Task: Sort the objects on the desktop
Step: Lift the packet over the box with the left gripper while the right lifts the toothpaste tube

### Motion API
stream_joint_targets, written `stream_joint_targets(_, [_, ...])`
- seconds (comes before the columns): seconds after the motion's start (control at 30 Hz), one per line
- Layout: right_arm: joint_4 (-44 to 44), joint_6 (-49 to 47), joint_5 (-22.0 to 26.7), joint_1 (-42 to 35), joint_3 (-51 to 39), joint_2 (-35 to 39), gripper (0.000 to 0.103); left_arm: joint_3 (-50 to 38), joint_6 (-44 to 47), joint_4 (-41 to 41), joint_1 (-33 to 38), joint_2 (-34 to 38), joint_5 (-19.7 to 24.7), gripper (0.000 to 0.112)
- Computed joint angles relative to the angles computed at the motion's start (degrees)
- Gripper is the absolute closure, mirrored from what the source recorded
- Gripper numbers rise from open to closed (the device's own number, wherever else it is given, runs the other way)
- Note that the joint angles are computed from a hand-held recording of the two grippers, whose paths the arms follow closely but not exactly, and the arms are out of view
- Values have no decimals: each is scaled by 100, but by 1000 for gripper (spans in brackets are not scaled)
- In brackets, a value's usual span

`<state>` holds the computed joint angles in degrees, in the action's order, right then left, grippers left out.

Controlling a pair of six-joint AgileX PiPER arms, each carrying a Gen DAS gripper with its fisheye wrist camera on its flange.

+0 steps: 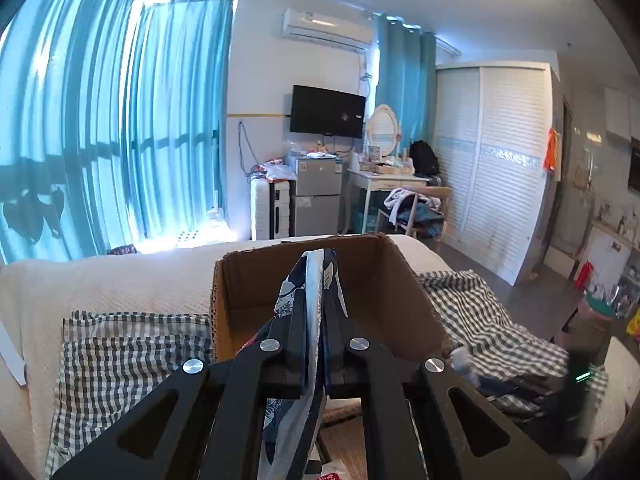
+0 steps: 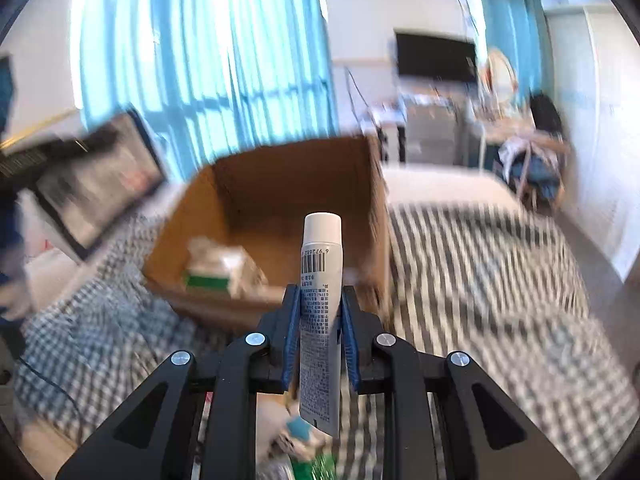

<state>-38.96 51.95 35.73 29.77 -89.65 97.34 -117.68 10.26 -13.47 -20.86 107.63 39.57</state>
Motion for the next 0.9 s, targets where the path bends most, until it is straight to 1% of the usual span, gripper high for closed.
stream_joint_targets(0.13, [104, -677, 40, 2, -993, 355, 84, -507, -194, 116, 61, 286, 218, 107])
stream_joint_targets(0.23, [-109, -805, 56, 32, -1499, 649, 84, -858, -300, 177, 101, 515, 333, 107])
stream_joint_targets(0.3, [101, -1176, 20, -29, -1932, 954, 84, -1154, -366, 193, 129, 709, 450, 107])
stream_joint_targets(0.33, [59, -1188, 24, -1, -2006, 1044, 84, -1234, -380, 193, 134, 767, 478, 107])
stream_joint_targets(0.43, [379, -1614, 50, -88, -2486, 1428, 84, -1811, -413, 207, 185, 1152, 675, 107])
stream_joint_targets(0.53, [611, -1921, 194, -149, -3106, 1872, 84, -1979, -429, 256, 174, 1359, 643, 107])
stream_joint_targets(0.63, [888, -2244, 336, -280, -3664, 2271, 84, -2428, -382, 116, 215, 1744, 806, 107])
stream_joint_targets(0.67, [942, -2305, 377, -320, -3796, 2381, 84, -2475, -310, 23, 244, 1829, 789, 107])
stream_joint_targets(0.73, [1088, -2428, 404, -425, -3967, 2548, 84, -2363, -108, -189, 289, 1878, 600, 107])
stream_joint_targets(0.83, [1352, -2628, 495, -575, -4263, 2788, 84, -1847, 287, -540, 319, 1792, 23, 107])
stream_joint_targets(0.87, [1452, -2738, 596, -616, -4467, 2921, 83, -1815, 373, -642, 335, 1840, -81, 107])
stream_joint_targets(0.9, [1579, -2927, 800, -645, -4861, 3139, 83, -1797, 428, -740, 352, 1884, -154, 107])
